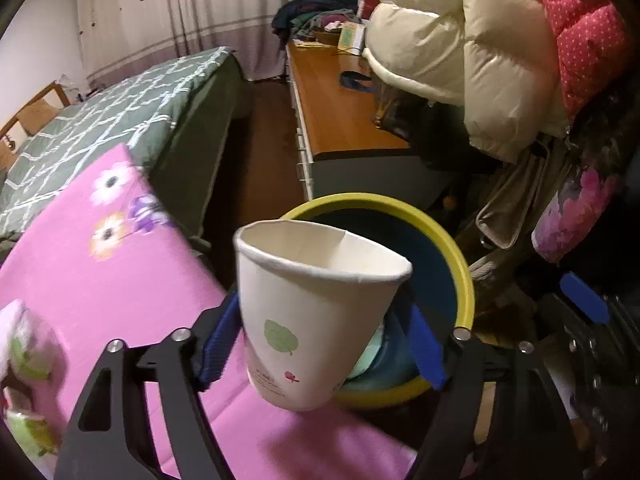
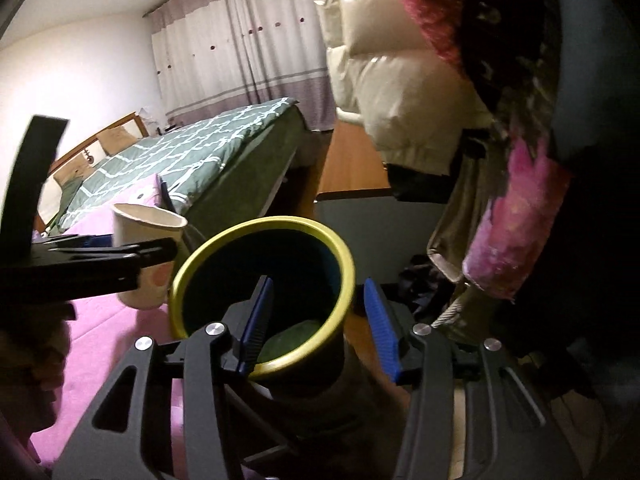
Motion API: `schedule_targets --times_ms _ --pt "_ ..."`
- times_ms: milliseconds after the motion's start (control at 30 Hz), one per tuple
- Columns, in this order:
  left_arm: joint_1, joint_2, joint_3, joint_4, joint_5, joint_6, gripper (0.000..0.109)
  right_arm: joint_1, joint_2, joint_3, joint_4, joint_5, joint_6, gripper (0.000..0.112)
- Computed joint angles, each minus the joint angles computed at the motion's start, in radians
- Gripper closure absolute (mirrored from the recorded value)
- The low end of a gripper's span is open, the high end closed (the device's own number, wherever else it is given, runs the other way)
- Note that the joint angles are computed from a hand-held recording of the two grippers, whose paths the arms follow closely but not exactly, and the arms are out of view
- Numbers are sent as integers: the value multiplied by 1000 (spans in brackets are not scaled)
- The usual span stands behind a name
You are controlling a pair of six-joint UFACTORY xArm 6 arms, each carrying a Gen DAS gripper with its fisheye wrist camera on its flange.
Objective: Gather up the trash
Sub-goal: 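Carry the paper cup with the left gripper and release it into the bin, then grasp the white foam net with the right gripper and lift it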
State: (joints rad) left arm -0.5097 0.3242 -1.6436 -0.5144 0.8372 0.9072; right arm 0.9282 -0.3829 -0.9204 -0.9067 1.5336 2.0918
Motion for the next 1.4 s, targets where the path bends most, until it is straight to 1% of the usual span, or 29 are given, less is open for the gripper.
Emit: schedule_targets --times_ms 67,100,167,300,367,467,567,667,833,933,967,1033,1167,1233,1267,1400 --pt "-27 10 6 16 -46 -13 26 4 -8 8 7 5 11 64" --pt "-33 14 5 16 -55 -14 20 4 -13 13 10 5 14 64" --pt "-45 19 2 24 -83 -33 18 9 -18 20 15 7 23 63" --pt "-7 -4 -15 -7 -27 -42 18 11 -14 15 10 4 22 63" --pt "20 -43 9 -29 -26 -24 18 5 -4 8 5 -9 14 63" --pt "79 -125 65 -94 -36 26 14 -13 20 -11 -3 -48 -12 63" --pt "162 -201 108 -168 -33 82 13 -38 54 -38 -16 -104 -49 63" --pt "271 -266 151 -230 -55 138 10 -60 111 -89 -27 -167 -98 63" --pt "435 -297 177 -264 -111 152 10 -84 233 -213 -45 -265 -196 63" --pt "529 -288 182 -252 -165 117 10 -89 301 -292 -54 -295 -247 63" --pt "558 -283 184 -248 -179 109 10 -95 333 -331 -58 -318 -275 63" --pt "605 -269 180 -244 -192 99 10 -101 381 -390 -63 -347 -311 63" --pt "677 -234 158 -241 -182 83 10 -120 457 -486 -60 -414 -380 63" --pt "699 -208 139 -228 -177 65 10 -137 485 -522 -52 -471 -417 63" --pt "707 -197 132 -223 -179 61 10 -153 508 -554 -44 -521 -451 63" --pt "716 -174 126 -222 -212 64 10 -203 583 -662 -12 -645 -571 63"
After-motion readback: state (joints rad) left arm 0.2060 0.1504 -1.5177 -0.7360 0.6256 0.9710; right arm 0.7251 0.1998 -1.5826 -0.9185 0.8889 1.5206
